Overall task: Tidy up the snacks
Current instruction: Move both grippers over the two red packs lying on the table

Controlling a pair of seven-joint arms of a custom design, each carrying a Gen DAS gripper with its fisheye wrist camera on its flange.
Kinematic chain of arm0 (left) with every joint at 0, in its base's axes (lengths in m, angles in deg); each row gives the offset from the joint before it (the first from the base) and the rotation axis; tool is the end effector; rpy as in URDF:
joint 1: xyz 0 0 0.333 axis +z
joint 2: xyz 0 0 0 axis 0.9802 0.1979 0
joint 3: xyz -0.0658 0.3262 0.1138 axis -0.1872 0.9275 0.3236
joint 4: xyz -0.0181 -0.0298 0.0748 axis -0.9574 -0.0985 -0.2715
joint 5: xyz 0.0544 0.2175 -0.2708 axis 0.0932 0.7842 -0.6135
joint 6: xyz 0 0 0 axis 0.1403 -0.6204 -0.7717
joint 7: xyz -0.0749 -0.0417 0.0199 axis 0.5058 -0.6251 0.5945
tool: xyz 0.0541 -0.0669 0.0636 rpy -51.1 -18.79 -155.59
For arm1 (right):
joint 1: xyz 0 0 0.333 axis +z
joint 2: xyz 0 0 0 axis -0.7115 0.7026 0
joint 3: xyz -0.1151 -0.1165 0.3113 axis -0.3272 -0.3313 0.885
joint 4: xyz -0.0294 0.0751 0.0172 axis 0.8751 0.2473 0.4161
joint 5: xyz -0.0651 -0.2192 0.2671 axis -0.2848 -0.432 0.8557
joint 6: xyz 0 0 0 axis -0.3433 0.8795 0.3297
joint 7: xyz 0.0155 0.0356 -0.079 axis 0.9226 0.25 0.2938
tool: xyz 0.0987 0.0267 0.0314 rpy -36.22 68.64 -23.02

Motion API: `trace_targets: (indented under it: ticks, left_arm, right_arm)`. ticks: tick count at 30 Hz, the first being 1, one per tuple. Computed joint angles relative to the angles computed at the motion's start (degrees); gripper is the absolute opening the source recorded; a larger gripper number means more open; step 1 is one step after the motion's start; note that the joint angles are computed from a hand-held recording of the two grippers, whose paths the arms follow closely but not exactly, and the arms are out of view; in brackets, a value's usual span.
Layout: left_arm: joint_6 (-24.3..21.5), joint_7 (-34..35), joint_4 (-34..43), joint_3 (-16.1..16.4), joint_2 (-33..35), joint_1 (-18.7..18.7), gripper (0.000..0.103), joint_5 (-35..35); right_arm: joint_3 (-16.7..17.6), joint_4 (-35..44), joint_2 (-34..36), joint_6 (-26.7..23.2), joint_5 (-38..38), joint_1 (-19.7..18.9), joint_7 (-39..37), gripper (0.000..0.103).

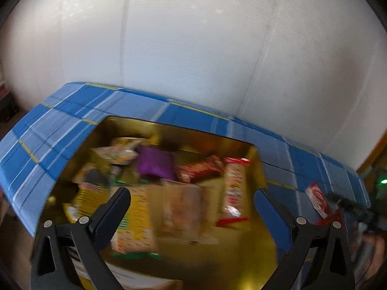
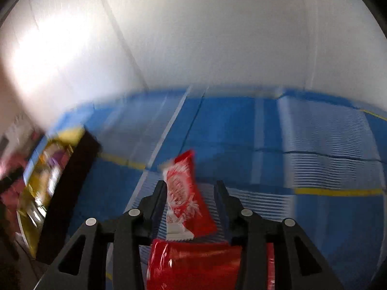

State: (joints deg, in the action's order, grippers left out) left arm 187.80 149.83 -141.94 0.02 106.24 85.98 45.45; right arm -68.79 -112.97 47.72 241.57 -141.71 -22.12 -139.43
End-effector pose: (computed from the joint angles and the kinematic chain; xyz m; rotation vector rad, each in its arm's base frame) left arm 0.7379 -0.0457 0.4526 -1.3623 2.2772 -1.0944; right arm 0.5983 0.2359 0.4398 -1.1858 2.1530 -0.6236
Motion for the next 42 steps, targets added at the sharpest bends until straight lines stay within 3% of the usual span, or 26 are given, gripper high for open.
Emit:
trace_targets:
  ticks: [1, 3, 8, 11, 12, 14, 17, 20, 22, 24, 26, 30, 33, 36, 38, 42]
  left_arm:
    - [-0.1, 0.5, -1.0, -0.4, -0.6, -0.2, 0.103, 0.1]
    - [-0.7, 1.5, -3.2, -0.9, -2.1, -0.7, 0.103, 0.0]
    - [1.2, 4.5, -8.7, -1.8, -5.3, -2.1, 0.103, -1.9]
    - [1.8, 5.0, -11.2, -1.4, -6.7, -3.4, 0.103, -2.3]
    - [1.7, 4.7, -11.8, -1.1, -7.1, -3.9, 0.103, -2.0]
    - [1.2, 3.6, -12.7, -0.1, -7.5, -5.1, 0.103, -0.8]
    - [1.0, 3.0, -14.1, 0.2, -8.4, -5.8, 0.103, -0.4]
    - [1.6, 2.8, -15.2, 0.1, -9.0, -6.2, 0.103, -0.9]
    - [2.2, 2.3, -15.7, 0.4, -9.2, -6.7, 0.103, -0.7]
    - [3.8, 1.5, -16.3, 0.7, -9.3, -7.6, 0.103, -0.1]
    - [5.3, 0.3, -17.1, 1.0, -9.5, -8.6, 0.103, 1.1]
    - [5.3, -1.7, -16.9, 1.2, -9.4, -9.3, 0.103, 2.7]
    - [5.9, -1.6, -17.0, 0.7, -9.4, -9.3, 0.103, 3.5]
    - [6.4, -2.0, -16.5, 0.5, -9.2, -9.6, 0.103, 4.3]
    - [6.3, -3.6, -15.7, 1.3, -8.5, -10.8, 0.103, 6.0]
    - [3.9, -7.7, -12.8, 2.4, -6.4, -13.7, 0.103, 10.7]
  right_arm:
    - [-2.5, -2.8, -2.7, -1.0, -5.9, 2.6, 8.6, 0.049]
    - [-2.2, -6.3, -6.0, -3.3, -7.3, 3.1, 14.2, 0.054]
    - [6.3, -7.6, -7.6, -13.5, 13.2, -0.1, 3.6, 0.054]
    - [7.5, -7.2, -6.3, -12.2, 14.5, -0.1, 1.5, 0.052]
    - [7.7, -6.4, -5.5, -12.1, 15.7, -0.4, -0.7, 0.044]
    - [5.7, -6.8, -4.7, -8.4, 12.5, -0.5, -0.4, 0.042]
    - [3.2, -5.7, -4.6, -11.8, 9.1, -0.6, 0.7, 0.042]
    - [3.2, -7.1, -6.1, -12.3, 9.9, -1.9, 3.3, 0.043]
    - [4.2, -6.7, -6.3, -13.4, 9.7, -1.6, 4.0, 0.050]
    - [5.4, -4.4, -4.8, -15.5, 11.0, -1.0, 2.5, 0.070]
    - [5.5, -0.7, -1.4, -16.5, 12.6, -1.0, 0.8, 0.076]
    - [4.7, 7.5, 4.0, -24.8, 11.7, 1.7, -6.0, 0.080]
    - [4.4, 6.0, 3.3, -21.9, 11.2, 0.8, -12.2, 0.079]
    - [4.2, 0.4, -1.2, -24.3, 13.9, 0.0, -12.5, 0.078]
    - [3.7, -5.4, -5.7, -24.7, 14.4, -0.5, -6.3, 0.077]
    - [4.3, -12.7, -10.9, -17.8, 11.0, -2.7, 5.8, 0.077]
